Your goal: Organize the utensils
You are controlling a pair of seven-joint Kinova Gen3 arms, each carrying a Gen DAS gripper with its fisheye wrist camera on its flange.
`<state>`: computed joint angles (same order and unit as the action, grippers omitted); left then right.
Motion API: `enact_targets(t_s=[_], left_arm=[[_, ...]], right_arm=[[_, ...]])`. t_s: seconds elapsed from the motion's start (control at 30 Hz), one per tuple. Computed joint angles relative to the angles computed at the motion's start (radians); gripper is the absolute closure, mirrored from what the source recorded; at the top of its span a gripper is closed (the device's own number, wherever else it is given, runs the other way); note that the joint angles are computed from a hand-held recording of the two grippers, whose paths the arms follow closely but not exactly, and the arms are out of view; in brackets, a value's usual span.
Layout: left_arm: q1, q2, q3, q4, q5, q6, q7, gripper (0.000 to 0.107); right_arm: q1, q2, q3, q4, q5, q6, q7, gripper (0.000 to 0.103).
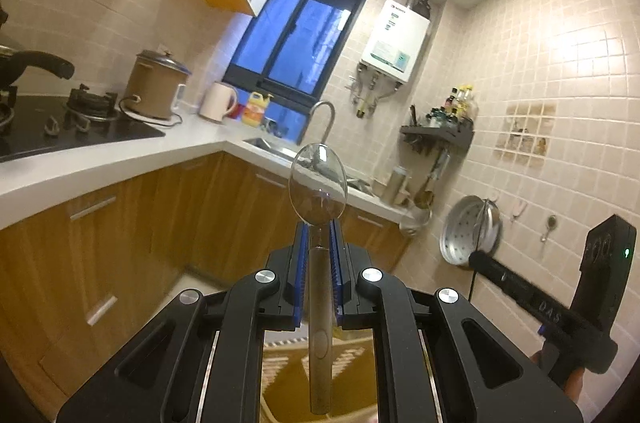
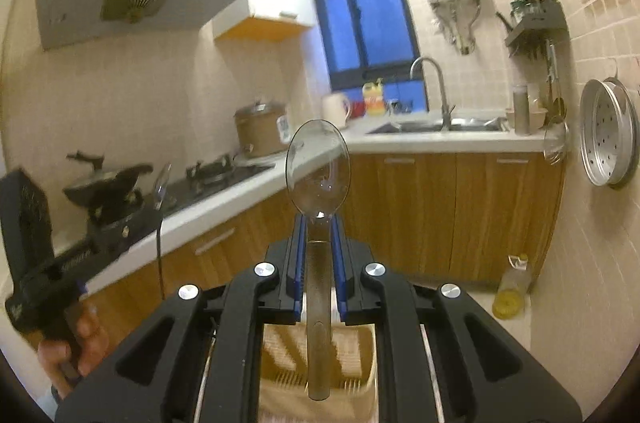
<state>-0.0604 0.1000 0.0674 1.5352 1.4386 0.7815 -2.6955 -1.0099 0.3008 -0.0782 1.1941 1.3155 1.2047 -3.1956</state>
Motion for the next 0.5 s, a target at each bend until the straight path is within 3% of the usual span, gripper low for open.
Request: enact_targets(t_s=[0.2,0.33,0.5], left_arm=[[0.034,0.023,0.02,0.026,0.017,-0.104,-0.049,0.099],[0.068,0.018,0.033,0.063,0.021,-0.216,-0.113,0.099],[0.07,0.018,0.033,0.089,0.01,-0.24,-0.134,0.099]], right_arm=[[0.024,0.026,0.022,0.059,0.038,-0.014,-0.079,0.093],[0.044,0.033,0.018,0.092,0.034,-0.042,-0.113,0.093],[0.046,0.042,0.017,0.109,0.028,-0.047,-0.116,0.092]])
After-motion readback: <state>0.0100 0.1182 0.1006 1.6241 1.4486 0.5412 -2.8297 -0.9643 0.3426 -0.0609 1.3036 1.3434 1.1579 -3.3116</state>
